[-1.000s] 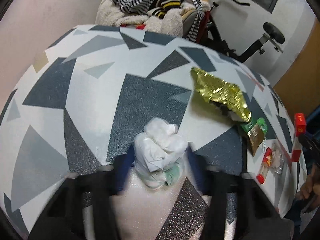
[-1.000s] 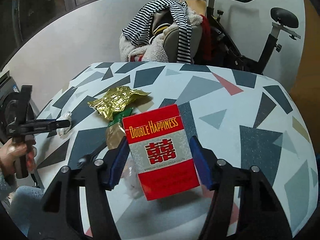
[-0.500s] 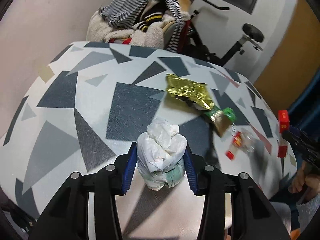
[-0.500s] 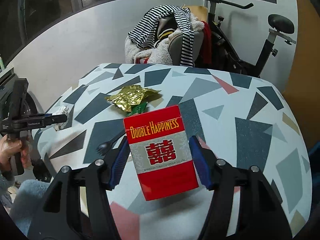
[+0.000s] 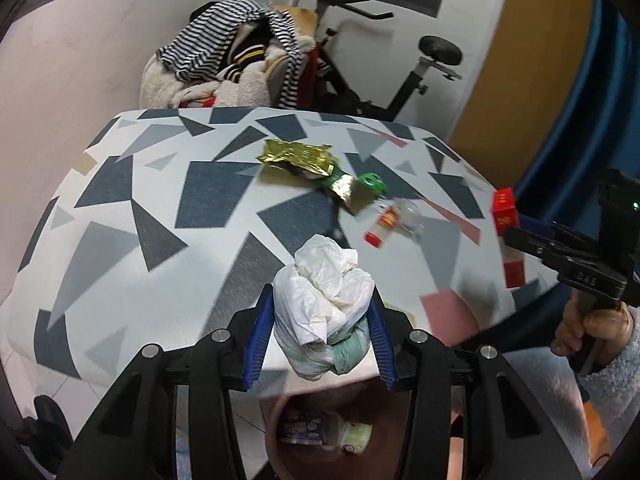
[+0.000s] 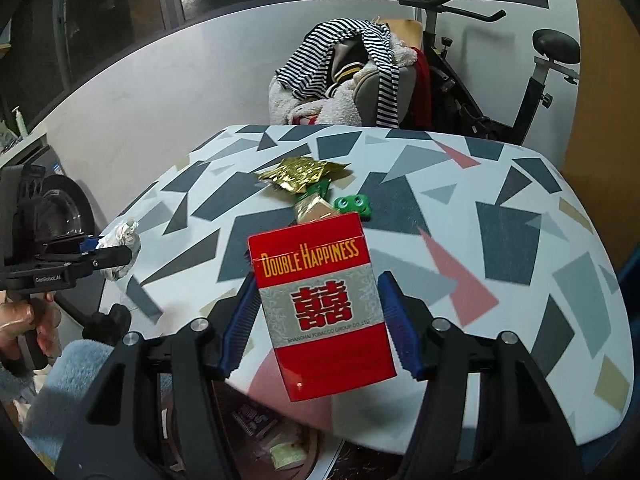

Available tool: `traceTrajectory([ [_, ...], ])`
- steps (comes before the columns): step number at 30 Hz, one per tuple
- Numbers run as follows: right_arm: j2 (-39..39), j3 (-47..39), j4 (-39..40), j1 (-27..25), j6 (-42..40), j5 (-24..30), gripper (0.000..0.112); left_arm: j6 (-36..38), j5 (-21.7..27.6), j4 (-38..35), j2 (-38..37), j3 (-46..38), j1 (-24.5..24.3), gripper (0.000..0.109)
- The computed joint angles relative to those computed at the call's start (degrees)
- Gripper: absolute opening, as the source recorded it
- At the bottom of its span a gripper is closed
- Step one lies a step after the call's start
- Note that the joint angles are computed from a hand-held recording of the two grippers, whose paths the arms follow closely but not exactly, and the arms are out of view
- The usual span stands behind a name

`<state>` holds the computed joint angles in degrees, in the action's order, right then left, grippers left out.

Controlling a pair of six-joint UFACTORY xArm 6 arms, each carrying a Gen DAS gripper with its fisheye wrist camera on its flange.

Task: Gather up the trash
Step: 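Carry the red pack and tissue over the brown bin and open both grippers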

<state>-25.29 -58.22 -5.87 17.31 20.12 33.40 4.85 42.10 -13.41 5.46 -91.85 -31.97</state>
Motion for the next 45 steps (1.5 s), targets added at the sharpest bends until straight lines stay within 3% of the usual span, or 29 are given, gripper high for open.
traceTrajectory([
  [14, -8.0, 12.3, -4.7, 9.4, 11.3, -2.1, 0.061, 1.4, -7.3, 0.0, -14.5, 20.9, -3.5, 0.044],
  [26, -5.6, 19.6, -0.4, 15.3, 16.3, -6.9, 0.061, 0.5, -11.3, -1.1, -20.0, 33.5, -3.6, 0.044],
  [30, -2.3, 19.2, 2.5, 15.5, 15.1, -5.9, 0.061, -0.6, -12.0, 0.3, -19.9, 34.3, -4.0, 0.044],
  [38, 1.0, 17.3, 0.5, 15.9, 18.0, -2.8, 0.062, 0.3, -10.5, -0.7, -18.0, 33.5, -3.9, 0.044],
  [41, 1.1, 17.1, -1.1, 15.8, 19.0, -2.8, 0.076, 0.4, -10.2, -1.2, -17.7, 33.4, -4.0, 0.044],
  [45, -0.6, 17.7, -4.4, 15.7, 21.0, -3.0, 0.081, 0.4, -10.1, -0.9, -17.5, 33.2, -4.2, 0.044],
])
